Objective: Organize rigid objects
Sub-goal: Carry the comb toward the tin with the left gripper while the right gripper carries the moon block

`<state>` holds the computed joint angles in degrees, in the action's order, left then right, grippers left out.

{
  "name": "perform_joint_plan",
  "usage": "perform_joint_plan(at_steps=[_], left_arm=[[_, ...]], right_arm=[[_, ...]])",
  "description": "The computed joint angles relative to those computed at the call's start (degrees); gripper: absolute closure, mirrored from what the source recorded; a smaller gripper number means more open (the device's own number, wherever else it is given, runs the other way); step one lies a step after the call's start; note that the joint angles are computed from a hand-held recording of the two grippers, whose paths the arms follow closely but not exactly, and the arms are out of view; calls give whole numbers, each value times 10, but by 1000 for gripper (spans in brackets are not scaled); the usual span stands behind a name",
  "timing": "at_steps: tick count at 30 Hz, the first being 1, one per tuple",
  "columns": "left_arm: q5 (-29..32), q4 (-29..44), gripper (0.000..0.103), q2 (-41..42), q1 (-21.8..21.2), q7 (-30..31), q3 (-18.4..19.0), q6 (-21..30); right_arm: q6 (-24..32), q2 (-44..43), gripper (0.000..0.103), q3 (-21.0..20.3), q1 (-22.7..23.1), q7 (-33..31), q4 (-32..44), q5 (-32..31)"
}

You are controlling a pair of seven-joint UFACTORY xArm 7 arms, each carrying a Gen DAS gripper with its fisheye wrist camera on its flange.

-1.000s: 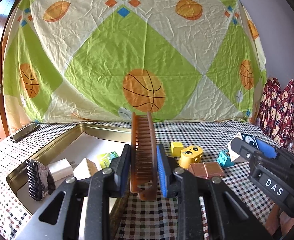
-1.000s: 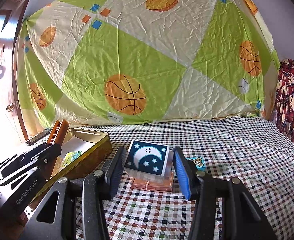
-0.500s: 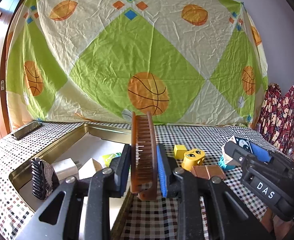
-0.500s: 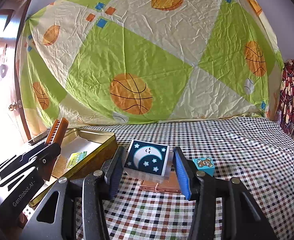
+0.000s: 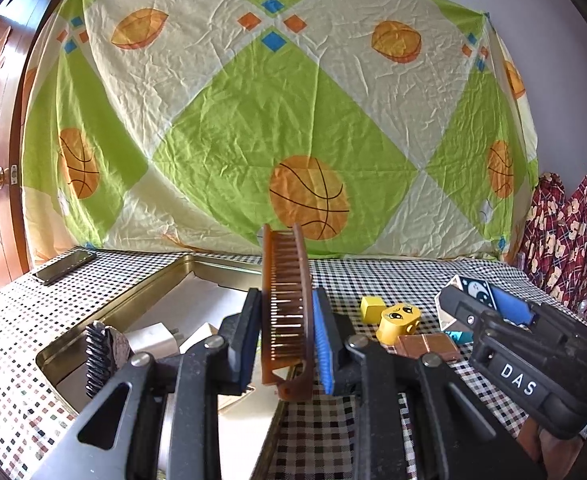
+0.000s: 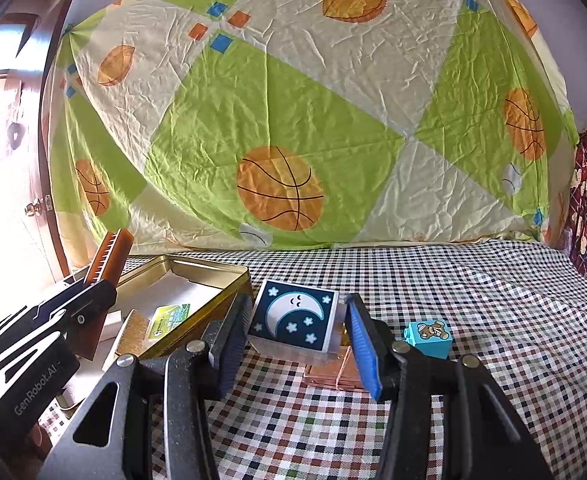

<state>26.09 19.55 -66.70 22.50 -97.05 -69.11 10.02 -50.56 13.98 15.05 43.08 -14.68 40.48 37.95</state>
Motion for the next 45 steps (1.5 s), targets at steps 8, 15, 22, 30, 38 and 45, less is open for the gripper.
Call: perform_joint_plan(at_steps=[8,15,22,30,38,45], left_arm=[[4,-21,80,-5,-14,-3,16,-1],[9,-33,80,-11,-28,-9,24,6],[19,-44,80,-11,-40,-14,38,15],[33,-58,80,-14,-58,-21,54,29],[47,-70,80,-12,-70,-27,72,32],[56,-84,80,-15,-85,-30,88,35]], right_arm=[[0,16,52,1,12,-11,20,1],[0,25,52,0,19,-16,31,1],[4,31,52,0,26,-23,41,-1],[10,42,52,-2,36,-35,58,-3],[12,53,52,-2,48,-47,74,2],[8,58,52,-2,57,-59,81,6]])
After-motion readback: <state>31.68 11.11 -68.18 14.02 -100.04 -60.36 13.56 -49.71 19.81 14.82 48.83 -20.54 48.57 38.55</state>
